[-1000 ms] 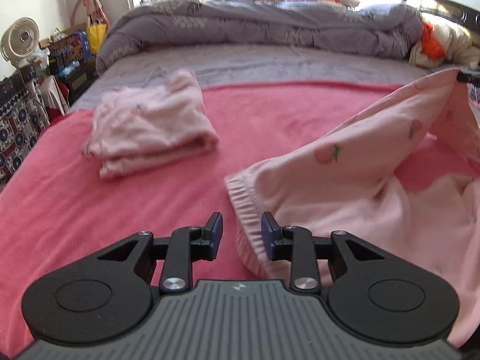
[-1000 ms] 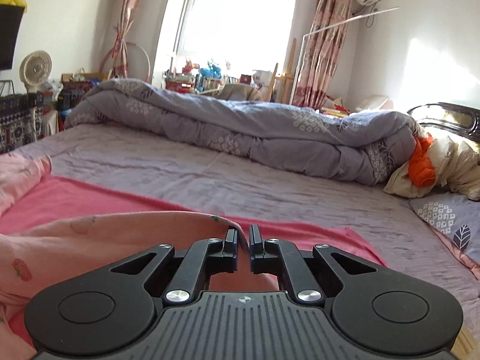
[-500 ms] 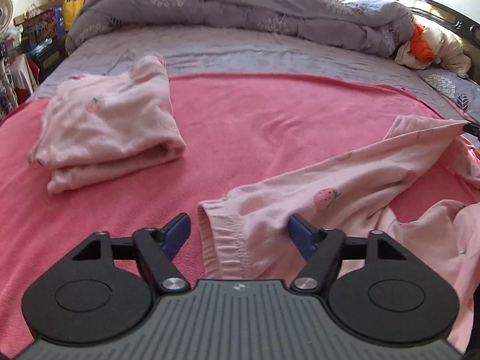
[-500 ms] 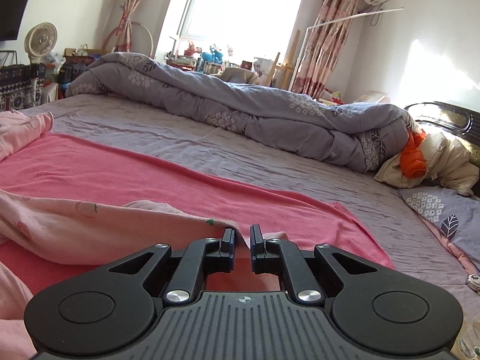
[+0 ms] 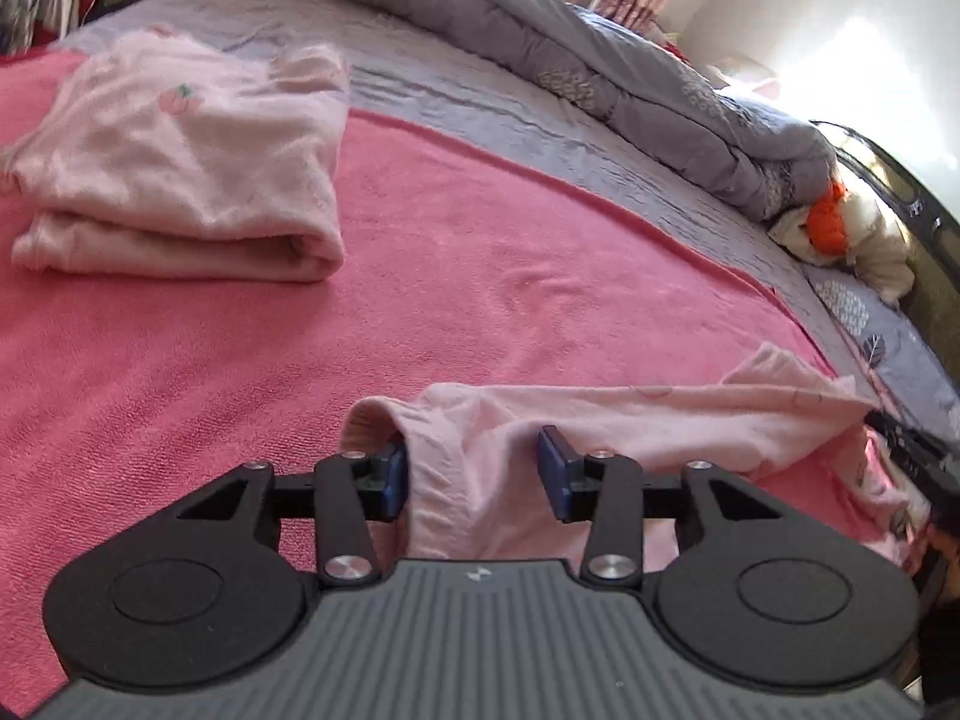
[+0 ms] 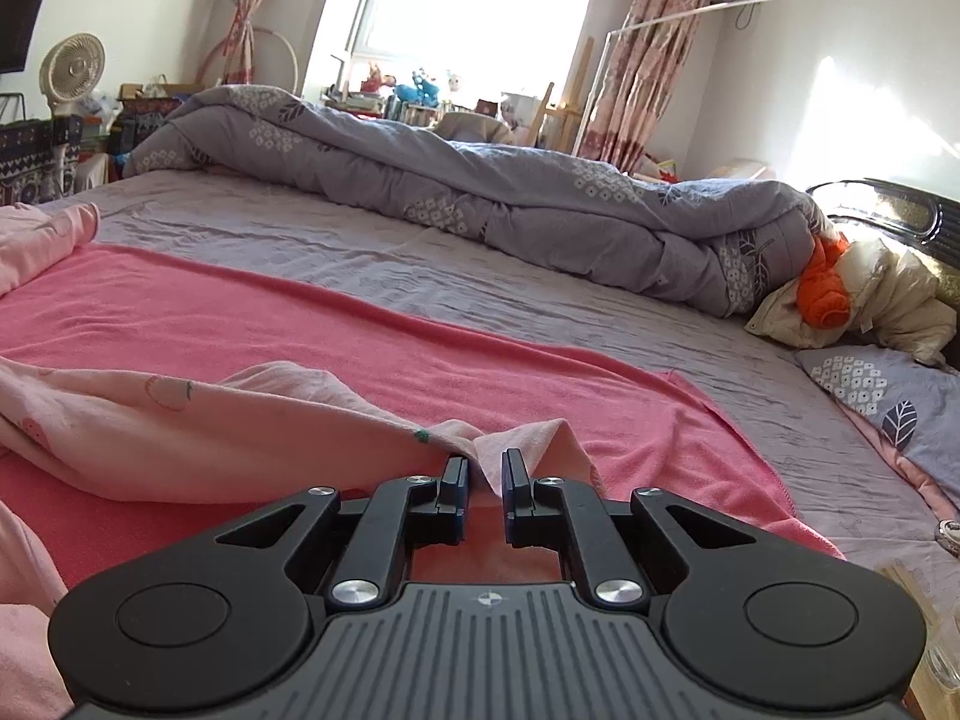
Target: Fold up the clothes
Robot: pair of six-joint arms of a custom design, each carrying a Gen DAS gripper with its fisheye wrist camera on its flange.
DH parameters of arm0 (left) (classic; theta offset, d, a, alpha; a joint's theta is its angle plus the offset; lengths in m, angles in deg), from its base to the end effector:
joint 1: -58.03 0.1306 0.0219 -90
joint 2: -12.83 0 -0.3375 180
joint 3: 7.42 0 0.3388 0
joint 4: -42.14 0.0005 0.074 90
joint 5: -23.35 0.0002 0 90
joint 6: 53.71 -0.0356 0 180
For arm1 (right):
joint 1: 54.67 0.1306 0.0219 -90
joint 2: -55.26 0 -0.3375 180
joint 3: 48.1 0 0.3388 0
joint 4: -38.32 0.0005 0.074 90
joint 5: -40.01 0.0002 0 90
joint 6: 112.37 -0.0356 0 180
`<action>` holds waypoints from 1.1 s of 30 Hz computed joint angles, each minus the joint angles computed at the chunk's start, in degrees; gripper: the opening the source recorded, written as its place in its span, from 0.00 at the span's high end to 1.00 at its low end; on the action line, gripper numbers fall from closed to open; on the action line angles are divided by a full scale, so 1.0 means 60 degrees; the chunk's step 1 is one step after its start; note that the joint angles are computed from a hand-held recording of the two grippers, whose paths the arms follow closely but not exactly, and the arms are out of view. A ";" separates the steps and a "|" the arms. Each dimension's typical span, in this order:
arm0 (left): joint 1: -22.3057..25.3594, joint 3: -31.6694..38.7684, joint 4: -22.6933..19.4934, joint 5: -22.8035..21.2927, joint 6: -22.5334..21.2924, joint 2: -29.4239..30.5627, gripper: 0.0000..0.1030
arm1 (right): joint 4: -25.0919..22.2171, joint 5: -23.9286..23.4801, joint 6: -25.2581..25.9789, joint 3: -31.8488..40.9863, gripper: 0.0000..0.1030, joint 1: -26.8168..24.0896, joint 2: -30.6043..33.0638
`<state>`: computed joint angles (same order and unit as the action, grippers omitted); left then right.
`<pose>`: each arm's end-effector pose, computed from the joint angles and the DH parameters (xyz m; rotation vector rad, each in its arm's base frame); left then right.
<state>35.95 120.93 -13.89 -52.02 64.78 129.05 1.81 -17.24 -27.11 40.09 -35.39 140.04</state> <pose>0.5341 -0.2269 0.4292 -0.0033 2.4250 -0.7211 0.3995 0.1188 0.4299 0.0641 2.0660 -0.3565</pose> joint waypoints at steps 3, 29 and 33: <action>0.0075 0.0200 0.0039 -0.0059 0.0722 0.0255 0.72 | 0.0266 0.0246 0.0006 -0.0108 0.89 0.0044 -0.0067; -0.1701 0.0009 0.0324 -0.6777 -0.1875 -0.1159 0.92 | 0.0494 0.0793 0.0724 0.0799 0.88 0.0593 -0.0033; -0.1532 0.1678 -0.0137 -0.7100 -0.2115 -0.0272 0.88 | 0.0779 0.0819 0.1312 0.1899 0.88 0.0369 0.0717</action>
